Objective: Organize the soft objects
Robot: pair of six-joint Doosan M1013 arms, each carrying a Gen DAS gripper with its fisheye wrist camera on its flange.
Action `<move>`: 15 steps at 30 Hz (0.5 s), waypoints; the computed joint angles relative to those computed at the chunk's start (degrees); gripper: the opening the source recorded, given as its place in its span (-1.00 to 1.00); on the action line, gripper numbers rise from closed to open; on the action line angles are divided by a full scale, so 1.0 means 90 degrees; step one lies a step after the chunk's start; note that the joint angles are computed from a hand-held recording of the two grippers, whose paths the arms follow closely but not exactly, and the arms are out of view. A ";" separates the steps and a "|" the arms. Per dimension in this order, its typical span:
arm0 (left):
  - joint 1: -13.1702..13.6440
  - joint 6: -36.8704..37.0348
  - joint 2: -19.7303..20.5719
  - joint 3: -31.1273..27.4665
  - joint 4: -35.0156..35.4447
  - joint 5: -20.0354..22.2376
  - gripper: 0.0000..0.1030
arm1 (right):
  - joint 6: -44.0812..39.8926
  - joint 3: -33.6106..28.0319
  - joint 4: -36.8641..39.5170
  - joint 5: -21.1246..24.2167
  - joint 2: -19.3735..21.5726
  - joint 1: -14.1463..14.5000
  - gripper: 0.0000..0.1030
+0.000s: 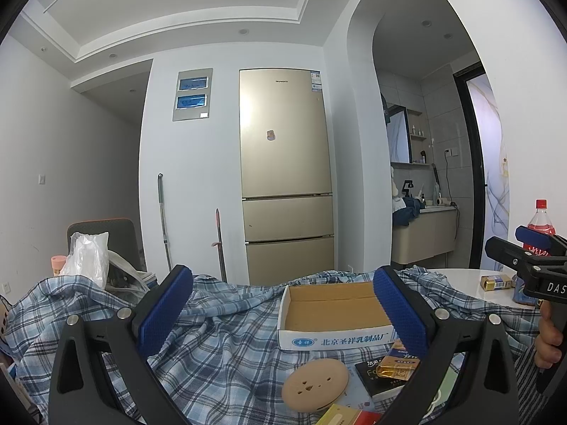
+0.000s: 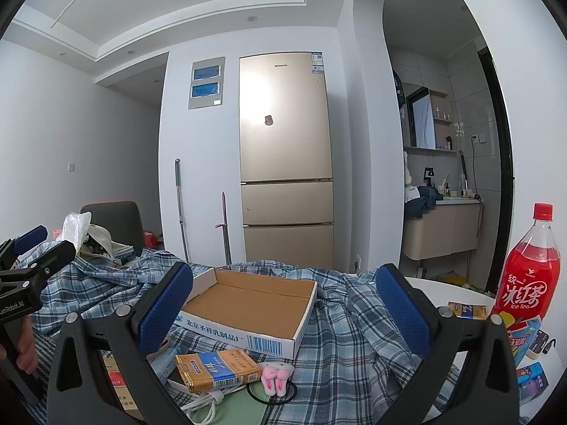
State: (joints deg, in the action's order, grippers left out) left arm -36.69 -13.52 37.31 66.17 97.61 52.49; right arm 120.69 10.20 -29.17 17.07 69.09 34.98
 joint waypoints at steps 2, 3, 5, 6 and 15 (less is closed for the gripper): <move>-0.0001 0.0018 0.0002 -0.0006 -0.0018 0.0001 1.00 | 0.0006 -0.0001 -0.0008 -0.0004 0.0001 0.0000 1.00; -0.0002 0.0017 0.0002 -0.0004 -0.0020 0.0002 1.00 | -0.0007 -0.0019 0.0003 0.0006 0.0008 0.0000 1.00; 0.0001 0.0017 -0.0005 0.0002 -0.0036 -0.0004 1.00 | -0.0005 -0.0003 0.0000 0.0003 0.0001 0.0000 1.00; 0.0001 0.0018 -0.0002 -0.0001 -0.0036 -0.0002 1.00 | -0.0012 -0.0015 0.0007 0.0009 0.0006 0.0000 1.00; 0.0001 0.0035 -0.0001 -0.0006 -0.0046 -0.0002 1.00 | -0.0049 -0.0044 0.0039 0.0027 0.0017 0.0001 1.00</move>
State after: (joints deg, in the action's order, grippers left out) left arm -36.68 -13.20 37.30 66.12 97.20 52.47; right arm 120.25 9.81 -28.81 17.31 69.25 34.98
